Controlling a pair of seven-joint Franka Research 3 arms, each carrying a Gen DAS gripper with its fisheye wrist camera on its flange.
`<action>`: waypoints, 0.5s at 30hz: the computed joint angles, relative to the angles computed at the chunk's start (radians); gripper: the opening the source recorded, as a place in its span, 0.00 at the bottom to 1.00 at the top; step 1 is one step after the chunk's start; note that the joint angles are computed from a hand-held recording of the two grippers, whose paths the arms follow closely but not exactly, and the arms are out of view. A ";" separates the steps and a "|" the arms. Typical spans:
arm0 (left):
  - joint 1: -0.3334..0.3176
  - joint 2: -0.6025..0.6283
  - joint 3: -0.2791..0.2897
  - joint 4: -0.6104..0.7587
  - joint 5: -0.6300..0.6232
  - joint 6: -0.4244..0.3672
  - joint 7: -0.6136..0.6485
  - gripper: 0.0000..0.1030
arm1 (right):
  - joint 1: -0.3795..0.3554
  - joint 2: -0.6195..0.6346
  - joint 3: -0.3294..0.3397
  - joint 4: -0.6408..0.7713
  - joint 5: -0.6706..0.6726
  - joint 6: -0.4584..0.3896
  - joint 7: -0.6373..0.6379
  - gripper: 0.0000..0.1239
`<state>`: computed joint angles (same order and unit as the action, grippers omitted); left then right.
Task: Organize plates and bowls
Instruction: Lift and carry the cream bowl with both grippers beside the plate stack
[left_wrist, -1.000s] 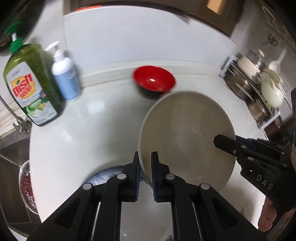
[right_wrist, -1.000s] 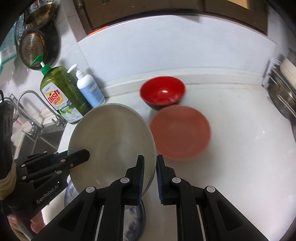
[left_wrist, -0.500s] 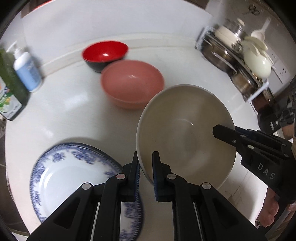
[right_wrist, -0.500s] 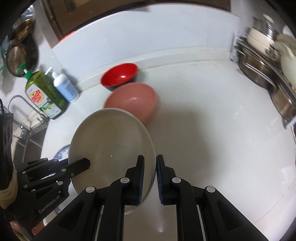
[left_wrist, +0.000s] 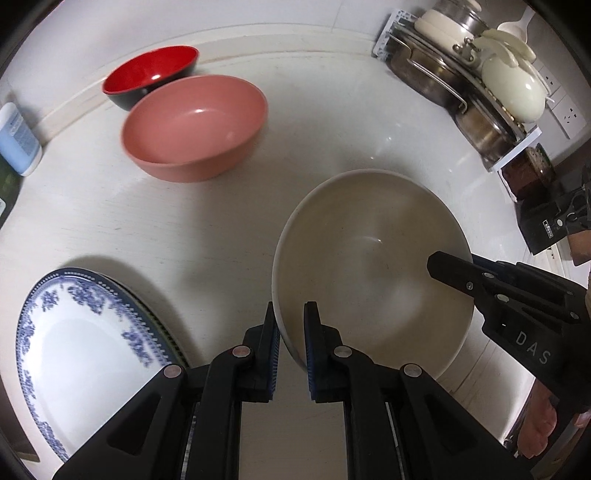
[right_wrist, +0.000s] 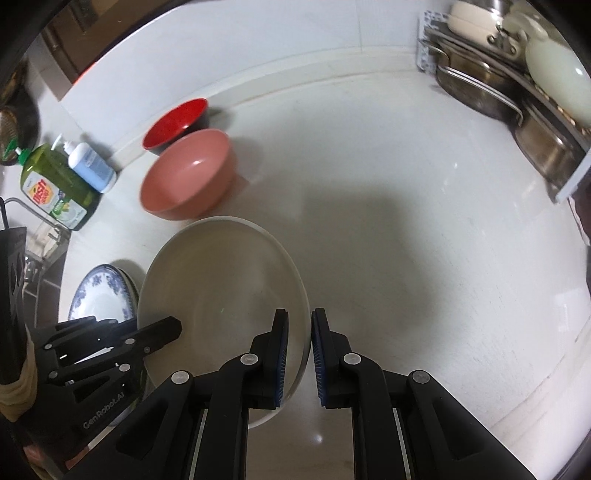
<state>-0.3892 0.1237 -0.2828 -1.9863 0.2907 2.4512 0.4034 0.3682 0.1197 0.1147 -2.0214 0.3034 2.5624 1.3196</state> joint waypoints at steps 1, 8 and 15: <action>-0.001 0.009 0.000 0.011 0.001 -0.006 0.000 0.13 | -0.002 0.002 -0.002 0.000 -0.002 -0.004 0.002 0.12; -0.007 0.049 0.004 0.057 0.001 -0.032 -0.003 0.13 | -0.018 0.027 -0.008 0.018 0.014 -0.040 -0.023 0.12; -0.012 0.071 0.006 0.079 -0.006 -0.042 -0.017 0.13 | -0.027 0.046 -0.011 0.034 0.023 -0.065 -0.039 0.12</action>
<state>-0.4013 0.1948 -0.2765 -1.9078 0.2848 2.4094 0.3862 0.3410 0.1659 0.1040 -1.9877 0.3267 2.4975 1.2803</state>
